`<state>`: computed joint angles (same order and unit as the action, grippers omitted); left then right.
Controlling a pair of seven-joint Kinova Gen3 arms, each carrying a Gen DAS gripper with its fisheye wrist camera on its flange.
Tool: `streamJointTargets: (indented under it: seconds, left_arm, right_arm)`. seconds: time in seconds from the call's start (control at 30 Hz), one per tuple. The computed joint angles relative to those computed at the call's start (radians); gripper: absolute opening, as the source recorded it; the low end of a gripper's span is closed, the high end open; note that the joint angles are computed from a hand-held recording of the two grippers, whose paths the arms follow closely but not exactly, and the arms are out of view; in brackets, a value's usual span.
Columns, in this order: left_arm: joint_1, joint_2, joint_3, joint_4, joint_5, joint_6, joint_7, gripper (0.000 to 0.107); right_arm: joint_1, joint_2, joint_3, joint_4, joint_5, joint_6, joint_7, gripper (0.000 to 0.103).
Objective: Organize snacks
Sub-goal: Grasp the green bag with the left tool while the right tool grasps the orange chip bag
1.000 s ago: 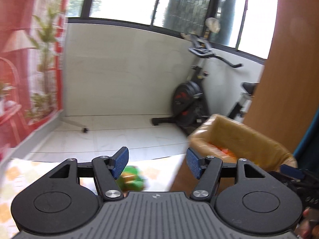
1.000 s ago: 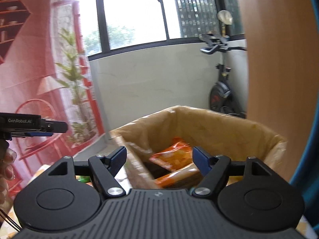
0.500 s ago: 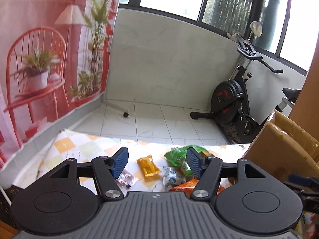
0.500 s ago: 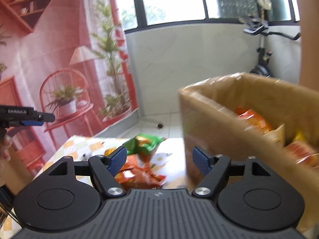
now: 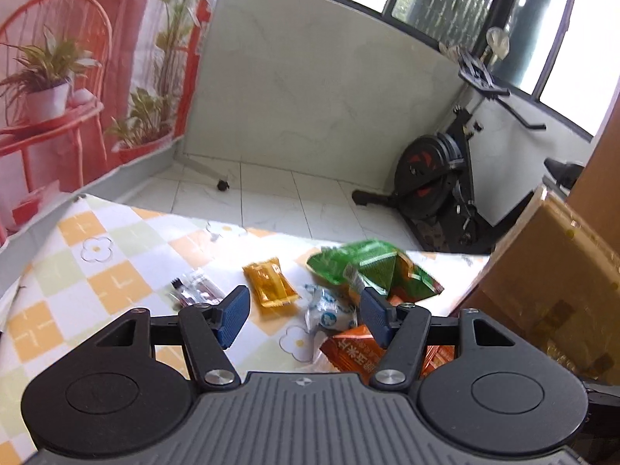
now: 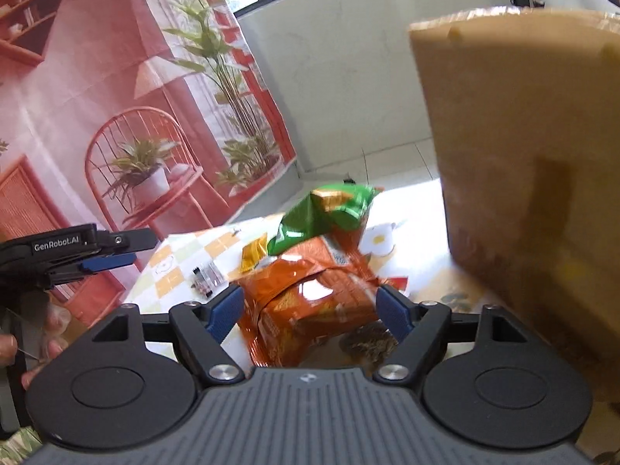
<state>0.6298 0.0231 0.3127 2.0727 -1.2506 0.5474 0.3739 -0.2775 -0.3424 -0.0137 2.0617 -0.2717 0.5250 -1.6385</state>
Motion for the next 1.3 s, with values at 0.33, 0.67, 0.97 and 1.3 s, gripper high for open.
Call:
streamJointTargets:
  seconds: [0.33,0.67,0.97,1.3]
  left_arm:
    - [-0.03,-0.035,-0.006,0.056,0.01,-0.029,-0.006,0.061]
    - [-0.059,-0.041,0.024,0.068,0.025,-0.027,-0.002,0.061]
    - [-0.049,-0.032,0.022,0.055,0.04,-0.02,-0.011,0.062]
    - [-0.022,-0.039,0.043,0.033,0.091,0.02,-0.039,0.062]
  right_arm:
    - [0.032,0.098,-0.031,0.008,-0.067,-0.044,-0.222,0.08]
    - [0.065,0.172,-0.066,-0.005,-0.047,-0.091,-0.429,0.084]
    - [0.024,0.156,-0.005,0.013,-0.104,-0.088,-0.345,0.068]
    - [0.045,0.027,0.033,0.041,-0.101,0.05,-0.259,0.066]
